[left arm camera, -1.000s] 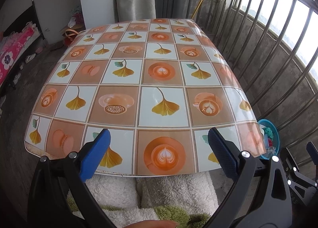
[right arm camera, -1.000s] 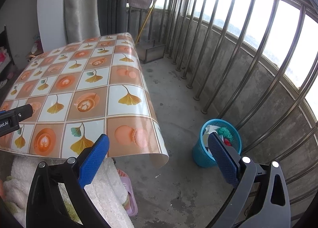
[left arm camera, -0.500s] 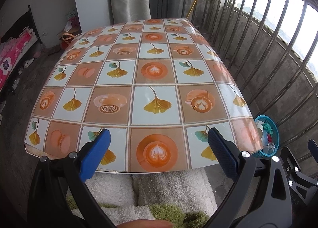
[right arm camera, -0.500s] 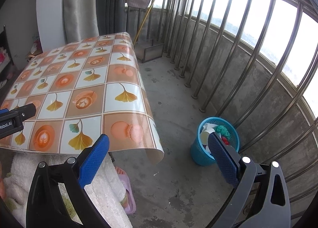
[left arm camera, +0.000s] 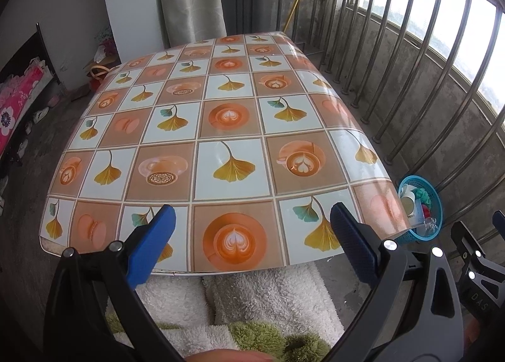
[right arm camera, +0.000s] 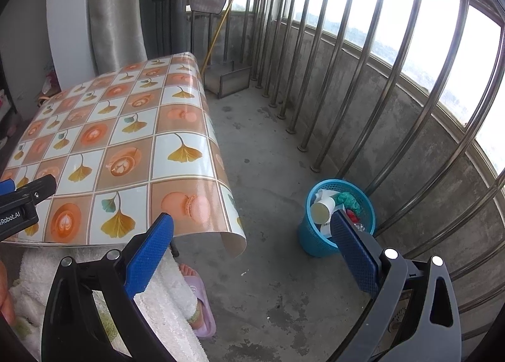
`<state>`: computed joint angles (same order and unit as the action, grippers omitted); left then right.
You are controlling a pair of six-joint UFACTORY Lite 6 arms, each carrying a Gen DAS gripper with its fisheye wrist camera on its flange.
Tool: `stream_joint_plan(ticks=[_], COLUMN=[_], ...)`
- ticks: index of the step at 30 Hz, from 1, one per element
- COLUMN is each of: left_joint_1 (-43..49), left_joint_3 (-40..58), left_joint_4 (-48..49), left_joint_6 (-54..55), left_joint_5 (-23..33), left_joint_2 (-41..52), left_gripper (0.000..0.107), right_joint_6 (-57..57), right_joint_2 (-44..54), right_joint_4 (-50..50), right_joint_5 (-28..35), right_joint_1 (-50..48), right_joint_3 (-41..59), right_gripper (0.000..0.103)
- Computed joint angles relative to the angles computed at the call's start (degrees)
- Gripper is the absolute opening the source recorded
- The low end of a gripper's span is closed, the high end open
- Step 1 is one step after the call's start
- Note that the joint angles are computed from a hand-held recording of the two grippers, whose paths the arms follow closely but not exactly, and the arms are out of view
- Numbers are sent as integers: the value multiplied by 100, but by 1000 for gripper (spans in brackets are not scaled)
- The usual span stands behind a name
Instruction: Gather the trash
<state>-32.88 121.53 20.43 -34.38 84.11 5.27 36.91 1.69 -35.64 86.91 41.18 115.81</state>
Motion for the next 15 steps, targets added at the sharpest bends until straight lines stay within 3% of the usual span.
stream_joint_plan(ticks=[15], left_joint_1=[-72], left_joint_3=[312], left_joint_4=[-32], left_joint_6=[194], left_joint_5=[44], left_joint_2=[266], left_gripper=[94], right_joint_6=[-163], right_joint_2=[128], right_joint_4=[99], right_joint_5=[-20], right_joint_1=[-267], right_joint_3=[255], right_gripper=[97])
